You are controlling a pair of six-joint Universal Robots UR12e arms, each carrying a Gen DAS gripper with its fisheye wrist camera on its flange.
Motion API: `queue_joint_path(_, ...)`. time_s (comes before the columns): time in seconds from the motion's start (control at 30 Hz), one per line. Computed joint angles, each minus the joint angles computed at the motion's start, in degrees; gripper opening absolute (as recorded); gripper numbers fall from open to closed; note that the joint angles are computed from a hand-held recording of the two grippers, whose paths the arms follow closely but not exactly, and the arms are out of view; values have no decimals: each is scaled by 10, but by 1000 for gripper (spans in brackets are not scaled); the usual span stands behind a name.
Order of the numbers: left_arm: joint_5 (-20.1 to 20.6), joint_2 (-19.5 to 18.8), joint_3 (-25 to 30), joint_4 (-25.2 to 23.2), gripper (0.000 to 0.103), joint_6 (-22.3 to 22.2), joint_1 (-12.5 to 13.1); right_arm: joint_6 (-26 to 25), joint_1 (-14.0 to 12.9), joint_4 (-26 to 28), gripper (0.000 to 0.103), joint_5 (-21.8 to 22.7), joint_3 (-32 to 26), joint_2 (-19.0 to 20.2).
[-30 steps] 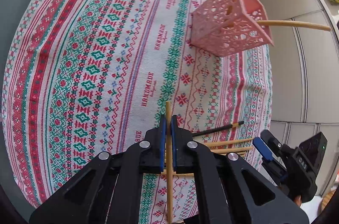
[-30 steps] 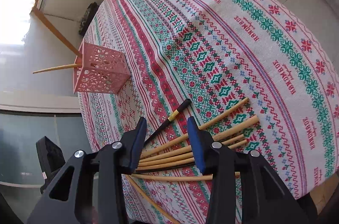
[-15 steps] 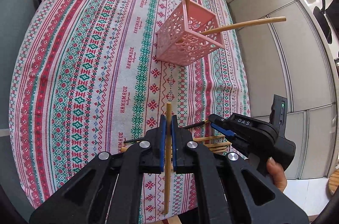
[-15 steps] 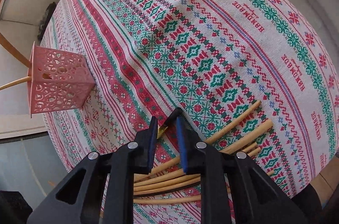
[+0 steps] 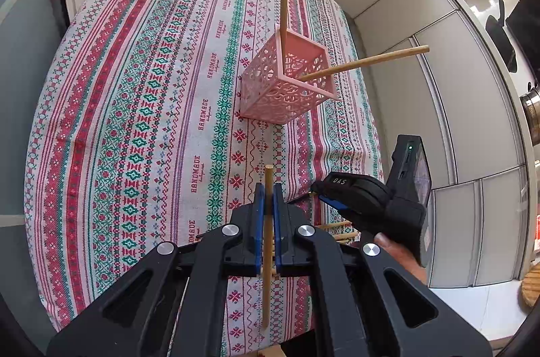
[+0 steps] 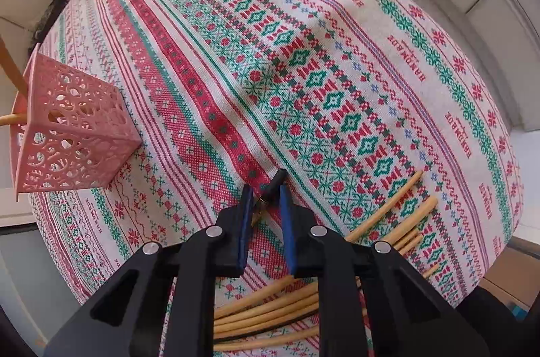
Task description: Organize utensils
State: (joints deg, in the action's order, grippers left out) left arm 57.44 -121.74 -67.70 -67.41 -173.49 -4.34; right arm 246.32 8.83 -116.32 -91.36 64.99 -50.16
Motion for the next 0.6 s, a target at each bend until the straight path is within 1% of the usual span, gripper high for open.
queue_joint_path(0.03,0,1,-1,1,4,1,0,-6,2,-12,16,-8,5,-1)
queue_joint_path(0.07,-1,1,-1,1,4,3,0,-9,3,-35,16,-11,18,-6)
queue_joint_path(0.13,-2,3,-1,2,4,5,1,6,1,-134,12,12,76,-29)
queue_joint_path(0.17,-3,4,-2,4,4,5,1,12,-1,-166,12,18,94,-35)
queue_joint_path(0.2,-5,6,-4,5,4,7,1,15,-1,-204,11,18,115,-42)
queue_joint_path(0.23,-7,7,-5,7,4,10,1,14,-1,-252,11,17,138,-50)
queue_joint_path(0.27,-8,10,-7,10,4,15,0,8,1,-280,11,8,151,-55)
queue_joint_path(0.37,-7,19,-16,24,4,28,-4,-18,13,-339,11,-38,177,-70)
queue_joint_path(0.43,-5,23,-20,29,4,38,-6,-47,18,-374,11,-70,196,-84)
queue_joint_path(0.57,-3,36,-32,44,4,56,-10,-128,42,-432,10,-150,227,-114)
queue_joint_path(0.6,-2,40,-36,51,4,59,-11,-149,40,-448,10,-157,233,-119)
